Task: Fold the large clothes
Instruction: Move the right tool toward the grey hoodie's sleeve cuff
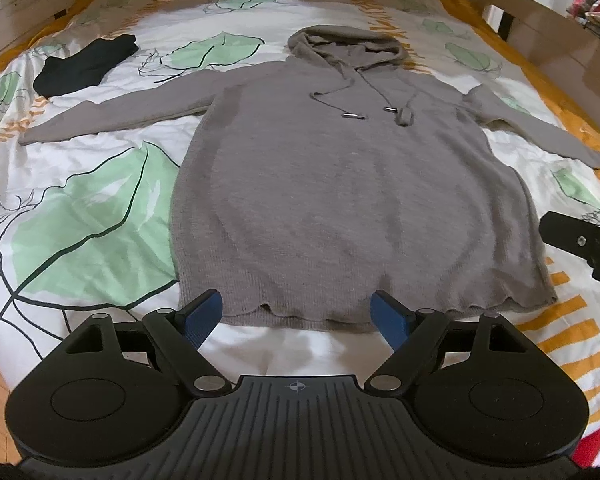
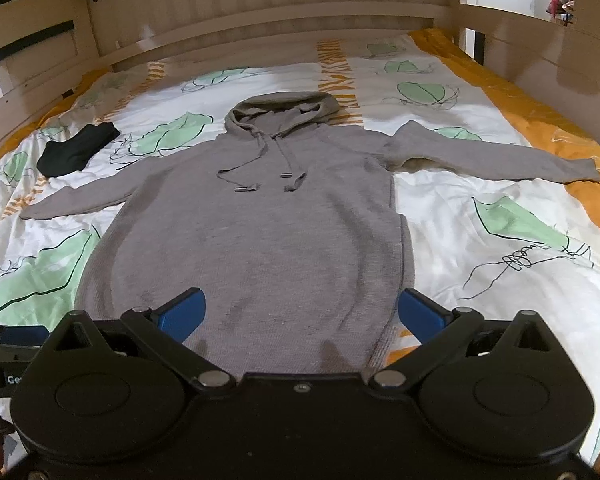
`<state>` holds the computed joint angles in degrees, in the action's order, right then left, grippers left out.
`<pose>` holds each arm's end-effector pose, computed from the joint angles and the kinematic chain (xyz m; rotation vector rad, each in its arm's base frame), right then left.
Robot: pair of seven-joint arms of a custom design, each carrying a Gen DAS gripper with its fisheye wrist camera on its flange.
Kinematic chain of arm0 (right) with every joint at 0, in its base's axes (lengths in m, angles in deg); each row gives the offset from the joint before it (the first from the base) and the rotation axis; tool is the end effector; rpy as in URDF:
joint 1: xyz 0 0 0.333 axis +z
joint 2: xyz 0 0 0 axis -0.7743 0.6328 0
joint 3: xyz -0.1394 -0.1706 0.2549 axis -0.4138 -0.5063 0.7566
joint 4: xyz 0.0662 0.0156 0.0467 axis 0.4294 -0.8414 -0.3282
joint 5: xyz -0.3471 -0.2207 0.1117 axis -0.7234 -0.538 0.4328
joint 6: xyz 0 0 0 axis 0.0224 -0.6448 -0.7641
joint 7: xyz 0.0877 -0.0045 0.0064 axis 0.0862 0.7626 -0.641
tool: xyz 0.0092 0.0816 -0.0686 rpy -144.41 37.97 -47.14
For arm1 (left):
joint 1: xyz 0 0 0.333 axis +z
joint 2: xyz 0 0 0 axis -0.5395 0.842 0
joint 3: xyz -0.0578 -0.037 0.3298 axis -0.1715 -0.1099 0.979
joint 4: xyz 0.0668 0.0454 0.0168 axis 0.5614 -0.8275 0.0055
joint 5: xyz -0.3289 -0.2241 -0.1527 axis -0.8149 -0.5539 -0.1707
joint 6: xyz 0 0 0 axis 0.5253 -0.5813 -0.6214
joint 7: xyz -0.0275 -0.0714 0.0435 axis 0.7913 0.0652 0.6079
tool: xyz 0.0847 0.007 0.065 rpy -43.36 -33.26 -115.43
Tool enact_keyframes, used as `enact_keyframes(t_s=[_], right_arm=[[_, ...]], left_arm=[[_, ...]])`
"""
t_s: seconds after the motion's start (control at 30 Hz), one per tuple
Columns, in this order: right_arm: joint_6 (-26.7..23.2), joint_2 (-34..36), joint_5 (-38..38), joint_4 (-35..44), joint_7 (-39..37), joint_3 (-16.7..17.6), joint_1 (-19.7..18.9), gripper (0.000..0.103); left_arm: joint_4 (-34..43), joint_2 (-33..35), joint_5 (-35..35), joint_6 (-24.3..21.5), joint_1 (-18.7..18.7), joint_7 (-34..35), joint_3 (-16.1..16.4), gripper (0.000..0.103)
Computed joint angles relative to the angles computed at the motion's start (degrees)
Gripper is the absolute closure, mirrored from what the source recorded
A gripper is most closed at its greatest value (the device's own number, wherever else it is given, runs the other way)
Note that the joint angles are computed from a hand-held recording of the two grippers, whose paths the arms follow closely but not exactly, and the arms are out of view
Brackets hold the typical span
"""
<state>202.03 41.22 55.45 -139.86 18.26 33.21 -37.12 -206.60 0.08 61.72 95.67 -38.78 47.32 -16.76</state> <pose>0.6145 0.1683 0.5600 -1.8665 1.4438 -0.4761 0.5257 -0.2099 0.5794 -2.0758 1.6140 -0.5097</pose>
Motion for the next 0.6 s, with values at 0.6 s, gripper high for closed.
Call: enact_keyframes(t_s=[0.6], right_arm=[[-0.6,0.6,-0.5,0.6,0.6,0.1,-0.3,0.001]], left_arm=[[0.1,0.4,-1.9,0.1,-0.2,1.1,0.5,0.022]])
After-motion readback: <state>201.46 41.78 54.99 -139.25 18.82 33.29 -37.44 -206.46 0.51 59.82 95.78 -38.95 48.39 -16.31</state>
